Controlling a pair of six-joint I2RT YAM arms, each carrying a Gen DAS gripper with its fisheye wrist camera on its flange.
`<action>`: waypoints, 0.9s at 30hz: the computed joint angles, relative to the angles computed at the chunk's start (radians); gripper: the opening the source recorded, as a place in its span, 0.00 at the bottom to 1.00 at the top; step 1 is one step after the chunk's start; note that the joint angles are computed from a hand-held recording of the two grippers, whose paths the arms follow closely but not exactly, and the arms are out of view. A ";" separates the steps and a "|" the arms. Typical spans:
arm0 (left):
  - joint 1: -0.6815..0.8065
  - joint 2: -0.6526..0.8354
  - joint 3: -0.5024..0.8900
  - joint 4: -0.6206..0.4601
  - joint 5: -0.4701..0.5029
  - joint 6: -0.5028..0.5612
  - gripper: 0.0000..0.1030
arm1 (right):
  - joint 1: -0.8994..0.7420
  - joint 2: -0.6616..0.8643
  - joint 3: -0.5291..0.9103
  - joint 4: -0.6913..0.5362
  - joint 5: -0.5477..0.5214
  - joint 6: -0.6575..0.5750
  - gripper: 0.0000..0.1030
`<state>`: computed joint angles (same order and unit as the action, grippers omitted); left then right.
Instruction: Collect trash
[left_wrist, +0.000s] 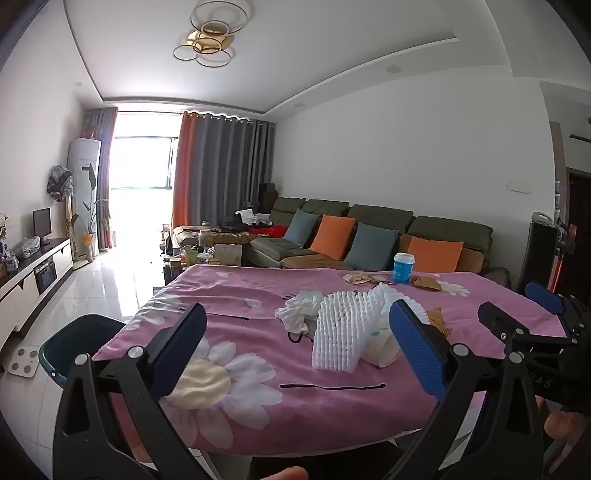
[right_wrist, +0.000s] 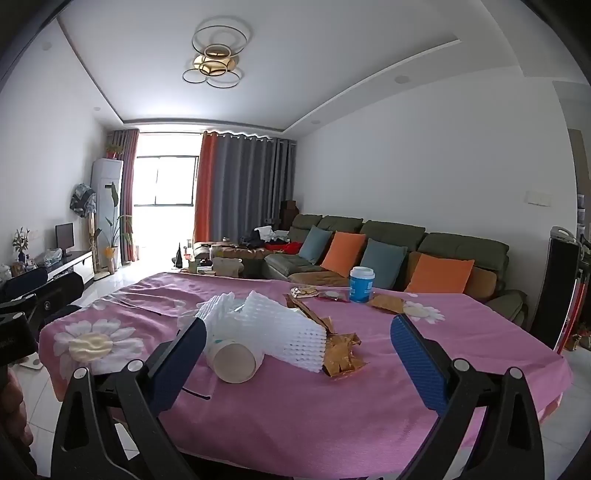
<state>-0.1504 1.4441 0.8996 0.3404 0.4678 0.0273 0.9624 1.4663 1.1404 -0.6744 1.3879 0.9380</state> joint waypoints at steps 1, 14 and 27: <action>-0.001 0.001 0.001 -0.003 -0.001 0.003 0.95 | 0.002 0.000 -0.001 -0.001 0.001 0.003 0.94; -0.022 -0.001 -0.006 0.013 -0.026 -0.007 0.95 | 0.026 0.014 0.023 -0.092 0.013 0.086 0.94; -0.004 0.001 -0.017 0.025 -0.008 0.010 0.95 | 0.010 -0.005 0.016 -0.044 -0.017 0.020 0.94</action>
<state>-0.1548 1.4453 0.8829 0.3659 0.4594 0.0370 0.9722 1.4609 1.1567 -0.7181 1.3704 0.9582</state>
